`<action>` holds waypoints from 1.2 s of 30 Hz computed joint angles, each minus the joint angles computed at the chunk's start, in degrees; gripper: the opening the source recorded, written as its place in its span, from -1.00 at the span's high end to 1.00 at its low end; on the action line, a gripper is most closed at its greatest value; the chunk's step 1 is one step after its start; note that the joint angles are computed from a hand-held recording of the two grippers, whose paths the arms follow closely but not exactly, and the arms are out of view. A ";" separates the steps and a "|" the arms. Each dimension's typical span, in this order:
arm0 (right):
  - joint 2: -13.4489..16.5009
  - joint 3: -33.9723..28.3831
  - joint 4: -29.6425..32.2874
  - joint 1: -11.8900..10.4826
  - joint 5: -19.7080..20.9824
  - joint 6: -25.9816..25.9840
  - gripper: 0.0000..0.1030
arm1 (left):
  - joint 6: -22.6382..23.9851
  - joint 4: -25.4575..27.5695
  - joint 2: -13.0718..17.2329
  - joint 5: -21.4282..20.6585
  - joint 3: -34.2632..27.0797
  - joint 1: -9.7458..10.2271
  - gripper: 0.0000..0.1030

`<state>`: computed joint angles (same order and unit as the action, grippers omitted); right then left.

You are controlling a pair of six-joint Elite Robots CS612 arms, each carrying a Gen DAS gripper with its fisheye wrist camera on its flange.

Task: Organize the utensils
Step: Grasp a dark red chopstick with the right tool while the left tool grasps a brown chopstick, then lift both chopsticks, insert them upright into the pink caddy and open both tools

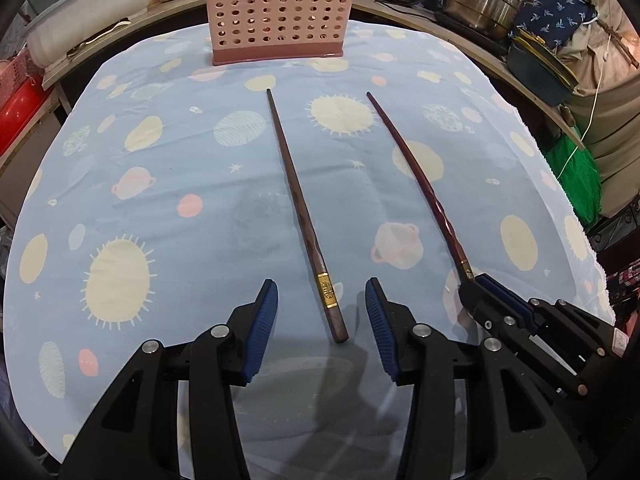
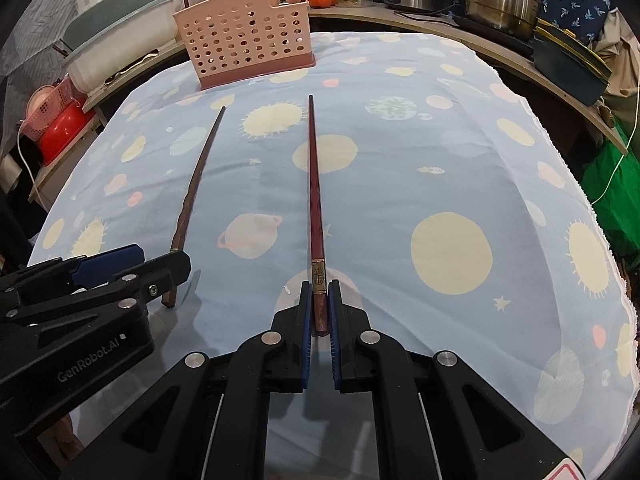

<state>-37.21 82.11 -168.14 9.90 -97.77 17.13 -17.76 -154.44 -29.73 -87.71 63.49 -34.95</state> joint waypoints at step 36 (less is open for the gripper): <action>-2.90 2.31 -5.15 0.56 -0.31 -0.42 0.86 | -0.84 -8.69 -4.88 4.96 6.26 1.04 0.86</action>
